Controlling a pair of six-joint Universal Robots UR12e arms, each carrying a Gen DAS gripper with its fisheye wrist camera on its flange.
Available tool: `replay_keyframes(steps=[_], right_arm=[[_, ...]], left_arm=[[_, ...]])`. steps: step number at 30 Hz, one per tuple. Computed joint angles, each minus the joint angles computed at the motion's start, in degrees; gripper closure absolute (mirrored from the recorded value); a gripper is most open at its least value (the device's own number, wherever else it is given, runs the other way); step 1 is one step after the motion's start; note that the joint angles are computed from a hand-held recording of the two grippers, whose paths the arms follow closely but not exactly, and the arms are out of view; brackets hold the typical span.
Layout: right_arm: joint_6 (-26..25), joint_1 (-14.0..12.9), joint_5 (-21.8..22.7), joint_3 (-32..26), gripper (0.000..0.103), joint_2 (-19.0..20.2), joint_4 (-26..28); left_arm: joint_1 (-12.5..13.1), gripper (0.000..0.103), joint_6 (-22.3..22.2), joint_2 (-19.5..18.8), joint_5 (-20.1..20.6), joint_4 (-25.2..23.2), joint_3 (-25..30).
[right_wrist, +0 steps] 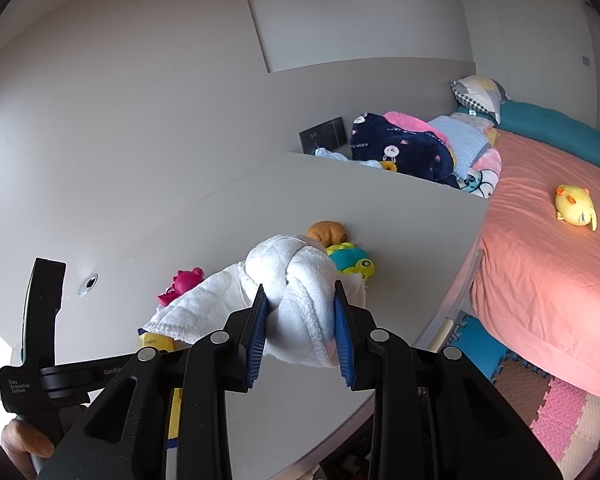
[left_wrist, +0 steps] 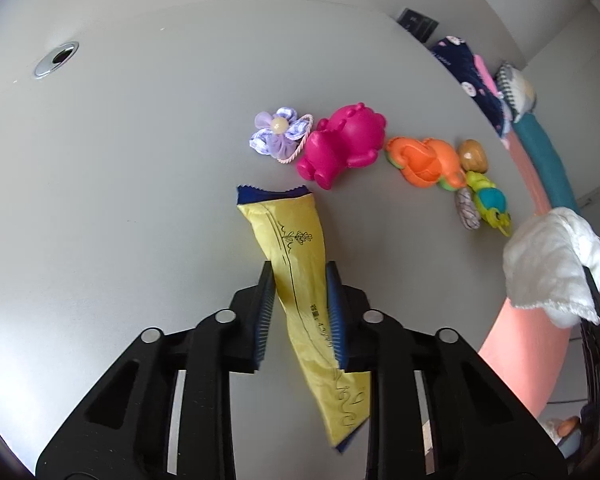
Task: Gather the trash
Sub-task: 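Lift the towel with the right gripper while the left gripper grasps the yellow packet, then carry towel and packet over the black bin and open both grippers to drop them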
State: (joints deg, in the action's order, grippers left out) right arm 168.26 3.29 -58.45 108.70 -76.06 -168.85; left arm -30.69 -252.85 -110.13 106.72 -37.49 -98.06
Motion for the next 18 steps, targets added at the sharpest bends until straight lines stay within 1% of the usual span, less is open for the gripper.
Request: replay_keyframes(steps=[3,5,7,11,18], right_arm=[[0.2,0.17,-0.29,0.14,0.071,-0.2,-0.29],[0.28,0.25,-0.64,0.29,0.071,-0.43,-0.57],[0.47,0.3,-0.95,0.54,0.071,-0.73,-0.85],[0.61,0.19,-1.89,1.3,0.071,-1.55,-1.58],[0.34,-0.67,-3.35,3.31,0.071,-3.4,-2.18]], left_arm=[[-0.49,0.085,2.71,0.14,1.32,1.95,-0.49],[-1.29,0.086,5.47,0.23,3.73,2.1,-0.28],[-1.72,0.086,6.66,0.27,5.11,2.35,-0.1],[-2.35,0.086,7.06,0.51,7.27,2.11,-0.02],[-3.32,0.086,7.84,0.84,8.48,4.05,-0.63]])
